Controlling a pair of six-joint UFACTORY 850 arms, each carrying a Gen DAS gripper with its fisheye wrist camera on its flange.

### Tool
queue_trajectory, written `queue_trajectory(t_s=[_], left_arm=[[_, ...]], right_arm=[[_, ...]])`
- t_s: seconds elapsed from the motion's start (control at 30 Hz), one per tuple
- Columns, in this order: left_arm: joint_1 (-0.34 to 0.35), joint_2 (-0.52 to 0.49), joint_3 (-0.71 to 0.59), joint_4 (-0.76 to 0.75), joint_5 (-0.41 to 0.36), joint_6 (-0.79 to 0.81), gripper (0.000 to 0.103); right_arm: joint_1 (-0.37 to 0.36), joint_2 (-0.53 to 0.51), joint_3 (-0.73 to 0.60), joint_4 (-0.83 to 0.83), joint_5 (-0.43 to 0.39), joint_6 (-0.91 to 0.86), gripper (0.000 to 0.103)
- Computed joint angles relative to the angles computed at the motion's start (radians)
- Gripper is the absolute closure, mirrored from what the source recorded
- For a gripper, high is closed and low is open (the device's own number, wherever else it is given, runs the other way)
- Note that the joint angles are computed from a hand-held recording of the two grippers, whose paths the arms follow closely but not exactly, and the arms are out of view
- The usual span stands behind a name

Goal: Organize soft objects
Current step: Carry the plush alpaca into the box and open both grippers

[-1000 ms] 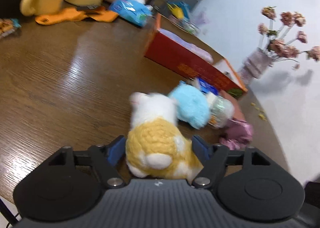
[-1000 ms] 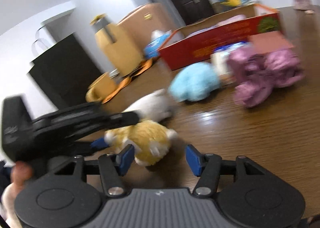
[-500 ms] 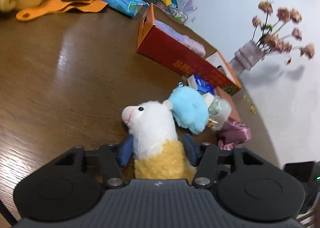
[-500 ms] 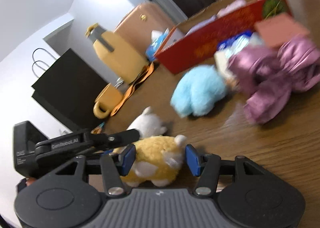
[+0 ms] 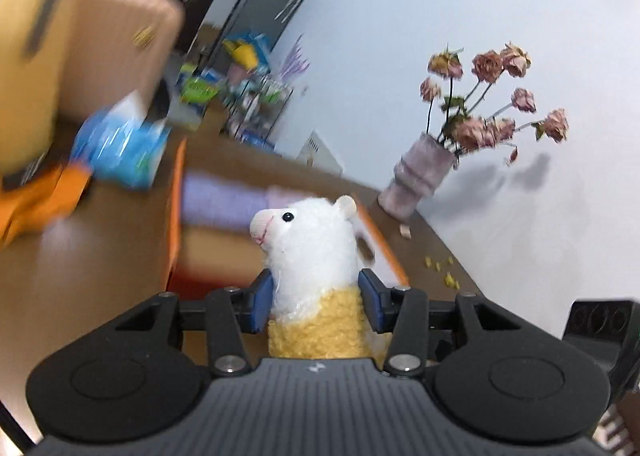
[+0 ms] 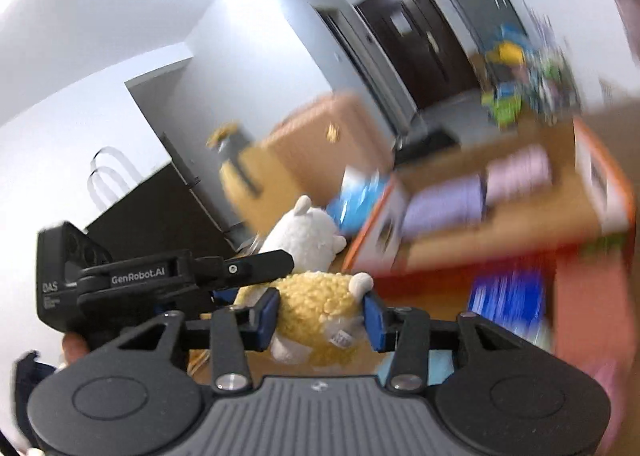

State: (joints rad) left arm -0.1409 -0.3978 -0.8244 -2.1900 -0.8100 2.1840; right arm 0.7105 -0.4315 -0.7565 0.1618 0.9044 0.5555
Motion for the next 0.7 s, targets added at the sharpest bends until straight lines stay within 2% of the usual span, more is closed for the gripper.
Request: queue_trajectory(t_s=[0.07, 0.17, 0.27, 0.37, 0.43, 0.53, 0.67, 0.7], left_arm=[[-0.037, -0.067, -0.135, -0.010, 0.087, -0.008, 0.057], [-0.073, -0.181, -0.306, -0.005, 0.224, -0.052, 0.058], [-0.114, -0.271, -0.406, -0.106, 0.370, 0.056, 0.058], [-0.125, -0.328, -0.452, -0.124, 0.458, 0.111, 0.058], [-0.116, -0.342, -0.453, -0.089, 0.475, 0.117, 0.056], [-0.102, -0.330, -0.415, -0.168, 0.442, 0.264, 0.056], [-0.094, -0.313, -0.421, -0.103, 0.468, 0.194, 0.055], [-0.092, -0.305, -0.416, -0.112, 0.461, 0.194, 0.052]], right_arm=[[-0.078, -0.008, -0.075, -0.078, -0.101, 0.019, 0.060], [-0.185, -0.097, -0.243, -0.257, -0.264, 0.166, 0.060], [-0.243, -0.218, -0.398, -0.466, -0.386, 0.371, 0.060], [-0.262, -0.318, -0.523, -0.649, -0.482, 0.547, 0.060], [-0.261, -0.361, -0.576, -0.772, -0.534, 0.653, 0.061], [-0.256, -0.387, -0.600, -0.889, -0.553, 0.739, 0.059], [-0.263, -0.411, -0.642, -1.032, -0.570, 0.877, 0.050], [-0.263, -0.414, -0.653, -1.055, -0.585, 0.900, 0.047]])
